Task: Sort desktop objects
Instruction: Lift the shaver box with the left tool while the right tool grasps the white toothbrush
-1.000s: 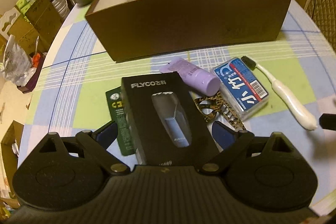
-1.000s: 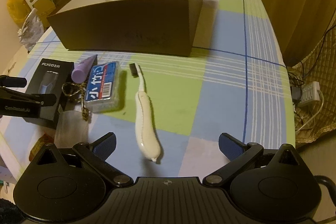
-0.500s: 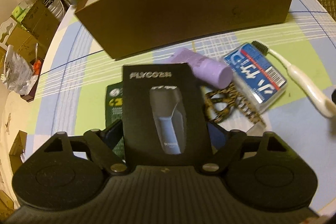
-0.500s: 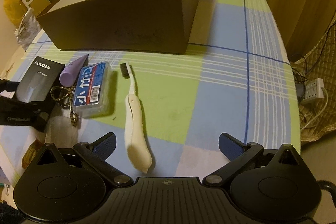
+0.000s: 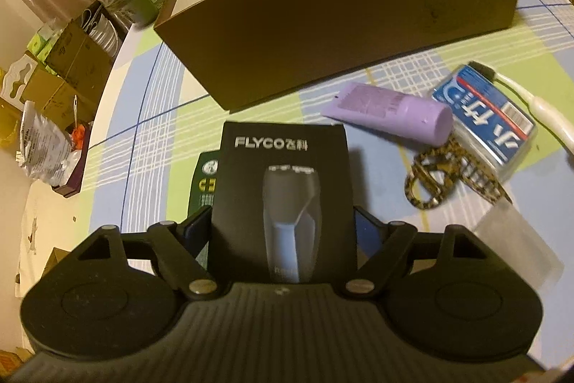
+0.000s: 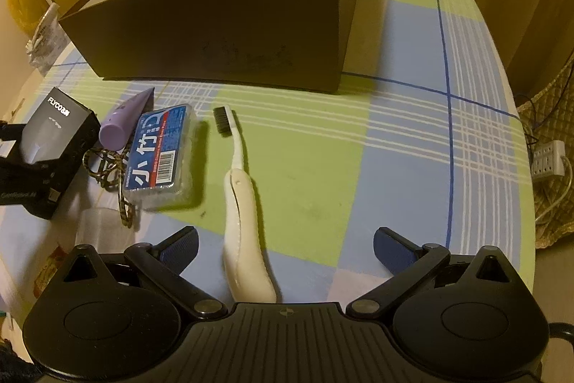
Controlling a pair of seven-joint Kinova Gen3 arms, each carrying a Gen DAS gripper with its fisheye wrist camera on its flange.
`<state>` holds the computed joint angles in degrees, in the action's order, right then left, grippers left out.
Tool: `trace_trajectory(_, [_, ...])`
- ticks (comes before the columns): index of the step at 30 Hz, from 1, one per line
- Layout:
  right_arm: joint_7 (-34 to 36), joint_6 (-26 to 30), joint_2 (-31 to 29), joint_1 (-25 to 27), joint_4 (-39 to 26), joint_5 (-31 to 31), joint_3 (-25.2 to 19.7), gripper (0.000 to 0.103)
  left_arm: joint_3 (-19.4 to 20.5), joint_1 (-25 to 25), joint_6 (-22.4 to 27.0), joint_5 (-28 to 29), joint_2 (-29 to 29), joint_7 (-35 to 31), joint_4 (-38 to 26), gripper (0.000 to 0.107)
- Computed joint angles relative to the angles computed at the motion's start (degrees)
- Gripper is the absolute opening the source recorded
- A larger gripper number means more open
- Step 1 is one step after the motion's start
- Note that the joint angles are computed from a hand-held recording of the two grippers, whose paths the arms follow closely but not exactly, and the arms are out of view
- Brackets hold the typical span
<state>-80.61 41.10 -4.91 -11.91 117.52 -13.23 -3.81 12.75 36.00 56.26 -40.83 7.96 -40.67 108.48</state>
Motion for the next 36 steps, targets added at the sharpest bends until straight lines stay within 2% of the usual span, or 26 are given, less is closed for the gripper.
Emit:
trace_trajectory(7, [-1.33,-1.88,-0.05,-0.70,0.52,1.43,-0.69,0.101,-0.52,-1.30,-3.36,-0.16,-1.85,-0.19,2.07,0.077])
trace_trajectory(15, [-1.37,-8.22,0.39,-2.21,2.05,3.57,-2.09,0.100,0.51,-7.27,-5.69,6.94,-9.52,-4.45,3.92,0.077])
trace_trajectory(16, [-1.29,-9.05,0.70,-2.56,2.16,4.48,-2.43,0.097,0.84,-8.00,-5.52,7.41,-10.42,-4.75,4.01,0.077])
trace_trajectory(18, [0.99,-10.13,1.34,-3.38,2.36,4.20,-2.35,0.079,1.65,-9.37,-5.09,7.84,-11.85,-4.92,4.15,0.077])
trace_trajectory(20, [2.08,-10.32,2.08,-4.05,2.35,4.36,-2.72,0.075,2.20,-10.78,-4.81,8.58,-13.31,-5.25,4.41,0.077])
trace_trajectory(22, [2.26,-10.96,2.54,-4.76,2.81,5.34,-3.39,0.064,2.71,-12.15,-4.45,9.29,-14.44,-5.63,4.60,0.077])
trace_trajectory(23, [3.14,-10.88,2.96,-4.68,2.95,5.31,-3.91,0.051,3.08,-12.73,-4.24,9.51,-14.83,-5.61,4.65,0.077])
trace_trajectory(24, [4.00,-11.73,2.50,-5.37,3.67,4.34,-3.37,0.043,3.35,-13.29,-4.08,9.78,-15.27,-5.62,4.77,0.077])
trace_trajectory(25, [5.11,-11.70,2.40,-5.45,3.82,3.23,-3.21,0.041,3.58,-13.80,-3.86,10.06,-15.71,-5.74,4.87,0.077])
trace_trajectory(26, [5.61,-11.54,2.31,-5.51,3.84,3.05,-3.28,0.034,3.89,-14.24,-3.55,10.28,-16.17,-5.81,4.96,0.077])
trace_trajectory(27, [5.53,-11.27,2.26,-5.62,3.77,3.18,-3.33,0.021,4.08,-14.71,-3.44,10.50,-16.41,-5.98,5.00,0.077])
trace_trajectory(28, [5.03,-10.68,2.31,-5.61,3.44,3.48,-3.36,0.017,4.20,-15.10,-3.33,10.88,-16.79,-6.22,5.10,0.077])
trace_trajectory(32, [4.32,-7.29,2.66,-5.02,1.74,1.95,-2.65,0.017,4.28,-16.53,-3.57,12.87,-17.92,-7.93,5.35,0.077])
trace_trajectory(36, [7.57,-4.91,0.84,-3.89,1.68,-3.79,-1.07,0.017,4.35,-17.94,-4.24,14.46,-19.13,-9.44,5.45,0.077])
